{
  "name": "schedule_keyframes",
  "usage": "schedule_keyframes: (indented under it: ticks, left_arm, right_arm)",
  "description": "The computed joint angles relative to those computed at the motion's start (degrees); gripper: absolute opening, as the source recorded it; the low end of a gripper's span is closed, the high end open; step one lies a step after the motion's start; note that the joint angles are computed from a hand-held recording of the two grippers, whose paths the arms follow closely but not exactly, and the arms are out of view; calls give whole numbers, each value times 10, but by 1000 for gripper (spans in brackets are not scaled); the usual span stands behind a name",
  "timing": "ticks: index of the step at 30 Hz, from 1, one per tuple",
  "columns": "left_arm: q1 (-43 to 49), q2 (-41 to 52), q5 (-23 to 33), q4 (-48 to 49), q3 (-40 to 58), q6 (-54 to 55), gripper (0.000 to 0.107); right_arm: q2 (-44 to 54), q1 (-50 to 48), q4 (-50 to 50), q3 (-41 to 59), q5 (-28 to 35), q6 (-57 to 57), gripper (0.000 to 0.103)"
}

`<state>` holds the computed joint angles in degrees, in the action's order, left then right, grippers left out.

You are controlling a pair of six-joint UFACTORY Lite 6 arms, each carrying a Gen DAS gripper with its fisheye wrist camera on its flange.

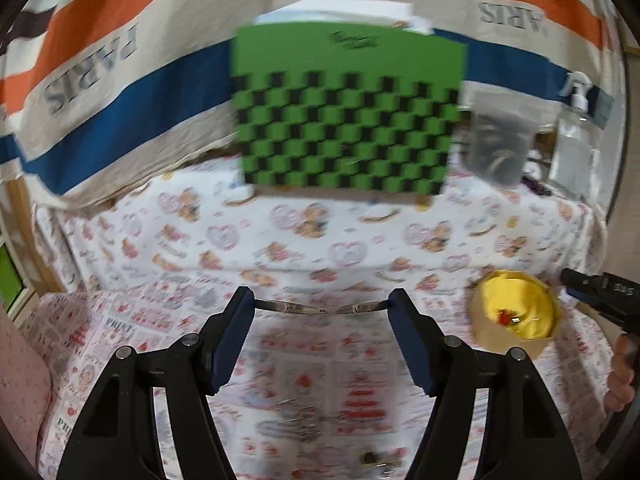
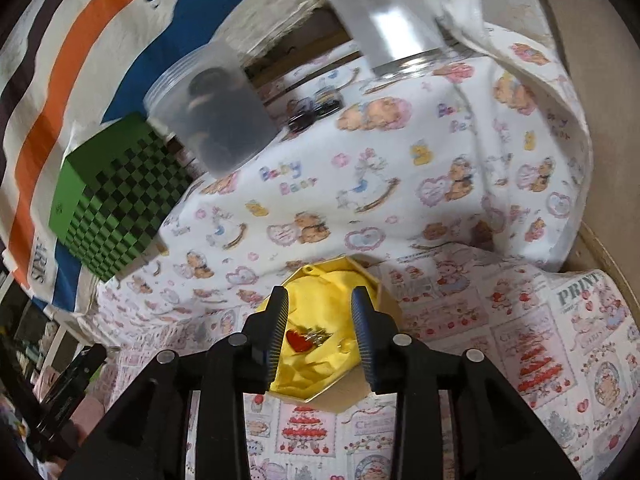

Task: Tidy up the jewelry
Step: 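Carry the silver ring into the yellow-lined box and open the right tool, then lower the held chain into the box and open the left tool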

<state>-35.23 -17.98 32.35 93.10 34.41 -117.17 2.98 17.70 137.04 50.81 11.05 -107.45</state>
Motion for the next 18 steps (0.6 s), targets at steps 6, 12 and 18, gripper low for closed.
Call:
schedule_keyframes:
  ticks: [6,12,18]
  left_arm:
    - [-13,105,-90,-62,128,50,68]
    - [-33,242,-135,-152,273,119,68]
    - [-50,349,-167,-217,380,178,68]
  right_arm:
    - [11,-48,-129,-3,33,144,35]
    - [24,-72,-177,-3,56,211,35]
    - [27,-72,-174,-2,39,218,35]
